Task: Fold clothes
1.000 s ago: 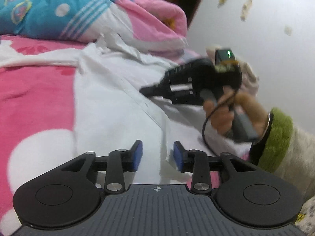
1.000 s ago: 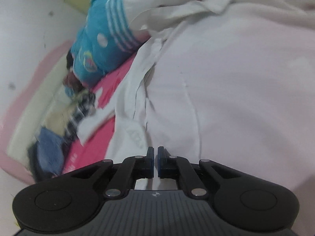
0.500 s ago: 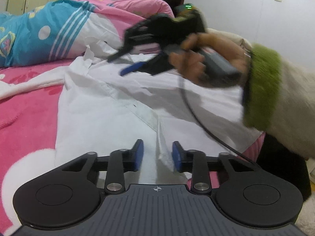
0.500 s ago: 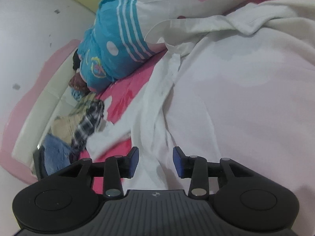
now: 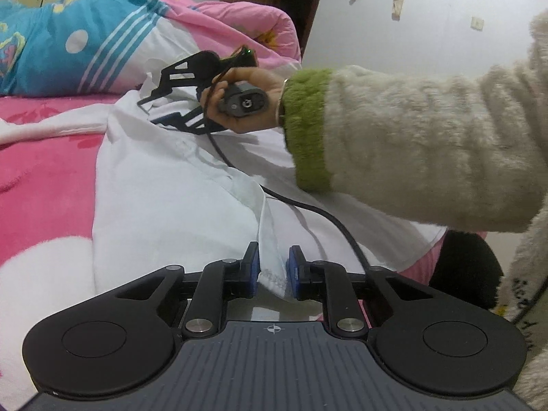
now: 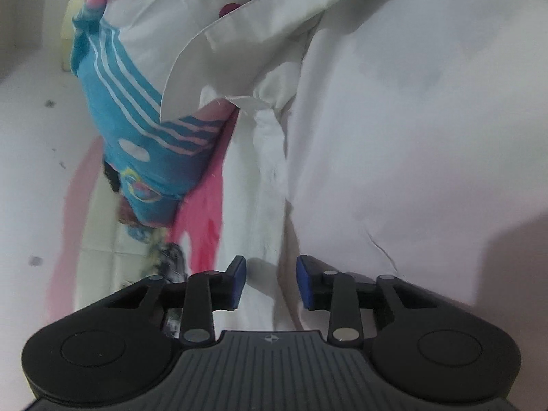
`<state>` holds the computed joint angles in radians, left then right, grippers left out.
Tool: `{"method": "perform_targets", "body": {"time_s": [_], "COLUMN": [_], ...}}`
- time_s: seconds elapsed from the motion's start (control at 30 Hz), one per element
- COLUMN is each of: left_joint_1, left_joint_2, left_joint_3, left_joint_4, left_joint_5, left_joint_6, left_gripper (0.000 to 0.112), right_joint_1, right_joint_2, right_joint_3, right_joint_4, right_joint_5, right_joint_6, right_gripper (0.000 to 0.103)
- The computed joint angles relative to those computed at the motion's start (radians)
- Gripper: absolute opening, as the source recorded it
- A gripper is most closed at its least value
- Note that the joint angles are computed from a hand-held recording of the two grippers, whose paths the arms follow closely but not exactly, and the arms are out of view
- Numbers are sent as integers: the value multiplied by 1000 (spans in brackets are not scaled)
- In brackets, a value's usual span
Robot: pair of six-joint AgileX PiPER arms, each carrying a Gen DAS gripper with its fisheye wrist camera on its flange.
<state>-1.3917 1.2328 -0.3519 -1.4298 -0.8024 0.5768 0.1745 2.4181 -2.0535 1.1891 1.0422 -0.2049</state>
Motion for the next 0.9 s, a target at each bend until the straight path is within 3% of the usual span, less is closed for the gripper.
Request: {"method": "perform_targets", "body": {"time_s": [0.07, 0.17, 0.37, 0.53, 0.77, 0.9], "left_joint_1": [5, 0, -12, 20, 167, 261], "left_joint_2": [0, -3, -25, -23, 3, 39], "left_joint_3": [5, 9, 10, -20, -19, -42], "left_joint_4": [20, 30, 57, 128, 420, 637], "left_joint_5": [1, -6, -5, 44, 185, 254], "left_joint_6": [-18, -28, -37, -45, -307, -487], "left_gripper": [17, 17, 11, 10, 10, 10], "right_joint_1": [3, 6, 7, 8, -17, -53], "right_joint_2": [15, -15, -113, -188, -247, -235], "right_joint_3": [-21, 10, 67, 53, -11, -37], "right_joint_4": [18, 18, -16, -151, -420, -493], "right_joint_5": [1, -34, -125, -180, -201, -194], "right_joint_6": [-11, -67, -179, -201, -181, -160], "right_gripper": [18, 11, 6, 4, 3, 4]}}
